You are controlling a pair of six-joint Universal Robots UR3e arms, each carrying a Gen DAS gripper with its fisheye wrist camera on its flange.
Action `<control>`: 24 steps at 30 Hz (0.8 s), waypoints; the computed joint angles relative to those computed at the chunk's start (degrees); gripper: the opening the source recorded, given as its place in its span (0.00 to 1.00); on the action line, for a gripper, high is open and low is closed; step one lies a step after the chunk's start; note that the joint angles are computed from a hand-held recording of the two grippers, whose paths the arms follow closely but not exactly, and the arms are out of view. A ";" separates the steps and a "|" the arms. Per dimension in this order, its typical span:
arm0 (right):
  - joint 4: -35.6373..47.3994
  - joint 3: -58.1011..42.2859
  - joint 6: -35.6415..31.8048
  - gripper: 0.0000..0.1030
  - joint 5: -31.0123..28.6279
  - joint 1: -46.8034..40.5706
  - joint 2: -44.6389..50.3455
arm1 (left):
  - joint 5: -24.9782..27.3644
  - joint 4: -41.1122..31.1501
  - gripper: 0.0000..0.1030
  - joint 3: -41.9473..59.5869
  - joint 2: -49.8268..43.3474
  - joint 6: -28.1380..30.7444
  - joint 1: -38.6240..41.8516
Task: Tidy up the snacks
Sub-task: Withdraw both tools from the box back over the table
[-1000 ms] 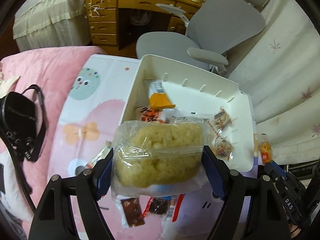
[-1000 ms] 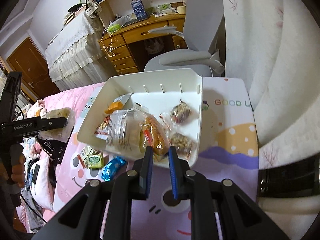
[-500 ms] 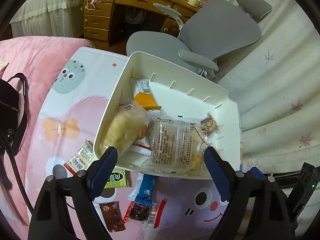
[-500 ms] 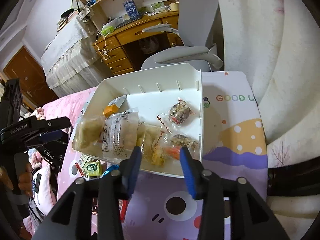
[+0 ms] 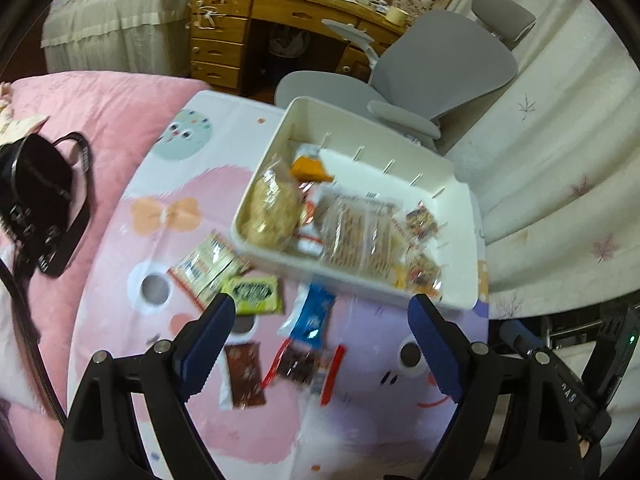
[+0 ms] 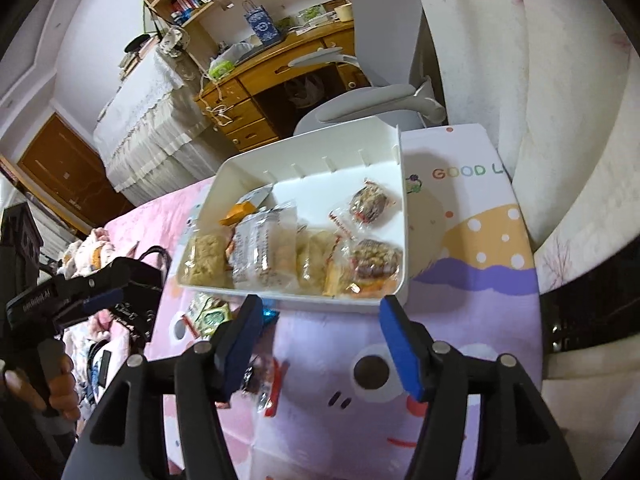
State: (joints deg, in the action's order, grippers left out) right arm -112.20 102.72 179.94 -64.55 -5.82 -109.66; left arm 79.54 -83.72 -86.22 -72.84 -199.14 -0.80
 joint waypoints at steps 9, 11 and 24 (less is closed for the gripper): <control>5.55 6.49 -3.63 0.59 1.44 1.58 -7.64 | 4.79 -8.38 0.85 -8.84 14.07 -4.53 -2.98; 6.83 8.02 -4.05 0.59 1.94 2.34 -8.77 | 5.76 -10.31 0.85 -10.24 16.52 -5.69 -4.04; 4.63 11.70 0.33 0.59 -2.60 13.72 -7.61 | 8.81 -22.40 0.85 -15.73 32.82 -1.77 -0.81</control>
